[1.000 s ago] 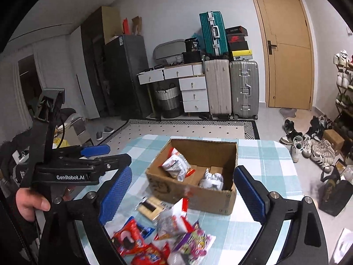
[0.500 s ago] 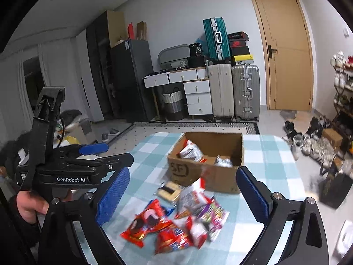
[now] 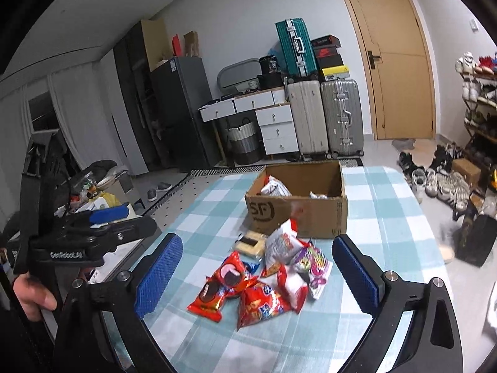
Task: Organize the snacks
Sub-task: 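Move both tools back over the remaining snack pile, then grasp the red-and-white bag with the right gripper while the left reaches the red packs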
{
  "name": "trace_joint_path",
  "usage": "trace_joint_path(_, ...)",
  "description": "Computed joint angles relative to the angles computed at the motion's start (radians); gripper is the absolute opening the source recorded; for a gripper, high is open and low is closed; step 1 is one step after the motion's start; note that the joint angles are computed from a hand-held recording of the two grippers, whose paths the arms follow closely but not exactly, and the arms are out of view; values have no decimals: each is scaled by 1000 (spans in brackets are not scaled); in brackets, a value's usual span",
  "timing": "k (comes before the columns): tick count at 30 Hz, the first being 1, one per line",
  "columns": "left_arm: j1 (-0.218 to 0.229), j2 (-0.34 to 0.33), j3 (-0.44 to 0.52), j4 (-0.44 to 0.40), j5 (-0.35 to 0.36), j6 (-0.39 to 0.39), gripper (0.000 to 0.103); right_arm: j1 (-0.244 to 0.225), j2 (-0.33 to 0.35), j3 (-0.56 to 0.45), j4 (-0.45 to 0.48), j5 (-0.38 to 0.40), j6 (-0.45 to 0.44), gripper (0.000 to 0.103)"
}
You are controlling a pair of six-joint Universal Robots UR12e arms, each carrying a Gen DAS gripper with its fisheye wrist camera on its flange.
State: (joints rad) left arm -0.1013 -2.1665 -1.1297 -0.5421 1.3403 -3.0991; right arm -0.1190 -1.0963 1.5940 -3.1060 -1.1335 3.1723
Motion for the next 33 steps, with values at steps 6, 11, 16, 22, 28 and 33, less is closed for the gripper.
trace_joint_path(6,9,-21,3,-27,-35,-36,102,0,12,8,22,-9,-3,99)
trace_joint_path(11,8,-45,5,-26,-42,-35,102,0,34,1,52,-19,9,99)
trace_joint_path(16,8,-68,16,-33,-55,-32,102,5,67,-24,87,-25,4,99)
trace_joint_path(22,7,-105,45,-53,-65,-33,102,5,114,-63,129,-19,13,99)
trace_joint_path(28,7,-135,75,-92,-69,-23,102,0,159,-111,184,4,25,99)
trace_joint_path(33,10,-163,106,-132,-82,-22,102,1,193,-156,249,-2,41,80)
